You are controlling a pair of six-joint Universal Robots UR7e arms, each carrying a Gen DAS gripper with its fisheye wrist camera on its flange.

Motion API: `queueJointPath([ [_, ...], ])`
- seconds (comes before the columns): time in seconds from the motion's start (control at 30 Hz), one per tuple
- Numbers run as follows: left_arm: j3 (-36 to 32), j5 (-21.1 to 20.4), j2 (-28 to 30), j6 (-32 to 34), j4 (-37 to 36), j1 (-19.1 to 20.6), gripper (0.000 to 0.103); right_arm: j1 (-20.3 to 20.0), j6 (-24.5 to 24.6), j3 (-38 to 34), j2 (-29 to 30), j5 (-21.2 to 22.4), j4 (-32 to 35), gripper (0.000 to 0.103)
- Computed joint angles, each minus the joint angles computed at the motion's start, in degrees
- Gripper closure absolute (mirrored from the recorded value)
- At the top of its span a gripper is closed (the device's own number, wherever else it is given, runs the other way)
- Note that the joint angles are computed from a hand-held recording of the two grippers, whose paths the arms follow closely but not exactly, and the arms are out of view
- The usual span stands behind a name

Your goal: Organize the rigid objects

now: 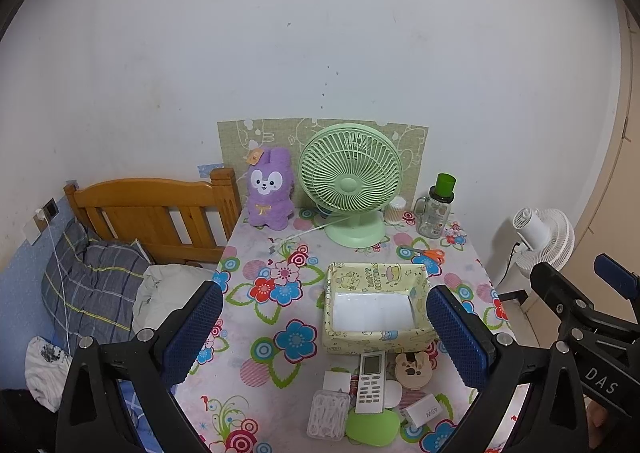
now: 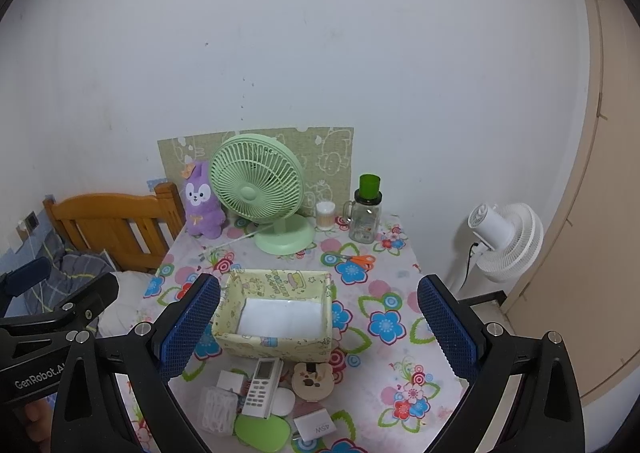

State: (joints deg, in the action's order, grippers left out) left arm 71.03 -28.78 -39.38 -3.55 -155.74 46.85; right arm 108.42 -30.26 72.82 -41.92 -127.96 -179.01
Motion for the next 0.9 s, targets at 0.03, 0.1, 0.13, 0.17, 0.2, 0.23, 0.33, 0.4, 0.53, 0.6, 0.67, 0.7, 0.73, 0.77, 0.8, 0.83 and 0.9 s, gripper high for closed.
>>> queueJointPath([
  [0.03,-0.1,0.0,0.1,0.1,-0.1,0.0,0.000,0.0,0.0,0.0,0.0,0.1,0.0,0.003],
  [0.1,-0.1,0.1,0.1,0.2,-0.2,0.0,0.000,0.0,-0.1,-0.1,0.0,0.2,0.0,0.003],
  [0.13,0.0,0.1,0.1,0.2,-0.3,-0.1,0.000,0.0,-0.2,-0.1,0.0,0.2,-0.1,0.003],
  [0.17,0.0,0.1,0.1,0.2,-0.3,-0.1,0.000,0.0,-0.3,-0.1,0.0,0.2,-0.2,0.003],
  [0.2,0.1,0.1,0.1,0.3,-0.4,-0.1,0.000,0.0,-0.4,-0.2,0.0,0.3,-0.3,0.003],
  [0.23,0.0,0.2,0.2,0.3,-0.4,-0.1,0.000,-0.1,-0.4,-0.2,0.0,0.4,-0.3,0.003],
  [0.33,0.1,0.1,-0.1,-0.1,0.1,-0.1,0.000,-0.1,-0.5,0.0,-0.1,0.5,-0.5,0.003],
  [0.4,0.1,0.0,-0.2,-0.4,0.5,-0.1,0.000,-0.1,-0.5,0.1,-0.1,0.4,-0.7,0.003],
  [0.53,0.0,0.0,-0.2,-0.5,0.9,-0.1,0.000,-0.2,-0.3,0.2,-0.2,0.4,-0.6,0.003],
  [0.6,0.0,0.0,-0.2,-0.8,1.3,0.0,0.000,-0.2,-0.1,0.3,-0.3,0.5,-0.3,0.003],
  [0.67,0.0,-0.1,-0.2,-1.2,1.8,0.1,0.000,-0.3,0.0,0.2,-0.3,0.6,0.0,0.003],
  [0.7,-0.1,-0.1,-0.1,-1.3,2.0,0.1,0.000,-0.3,0.0,0.1,-0.2,0.6,0.2,0.003],
  [0.73,-0.1,0.0,-0.1,-1.4,2.1,0.1,0.000,-0.4,0.1,-0.2,-0.1,0.7,0.5,0.003],
  [0.77,-0.1,0.0,-0.1,-1.6,2.3,0.2,0.000,-0.4,0.1,-0.2,-0.1,0.8,0.7,0.003],
  [0.8,-0.1,0.1,0.0,-1.9,2.5,0.2,0.000,-0.5,0.2,-0.3,-0.1,1.0,1.0,0.003],
  [0.83,0.0,0.1,0.0,-2.2,2.7,0.2,0.000,-0.5,0.2,-0.3,-0.1,1.2,1.1,0.003],
  [0.9,0.0,0.3,0.1,-2.4,2.5,0.3,0.000,-0.6,0.0,-0.3,-0.1,1.5,1.1,0.003],
])
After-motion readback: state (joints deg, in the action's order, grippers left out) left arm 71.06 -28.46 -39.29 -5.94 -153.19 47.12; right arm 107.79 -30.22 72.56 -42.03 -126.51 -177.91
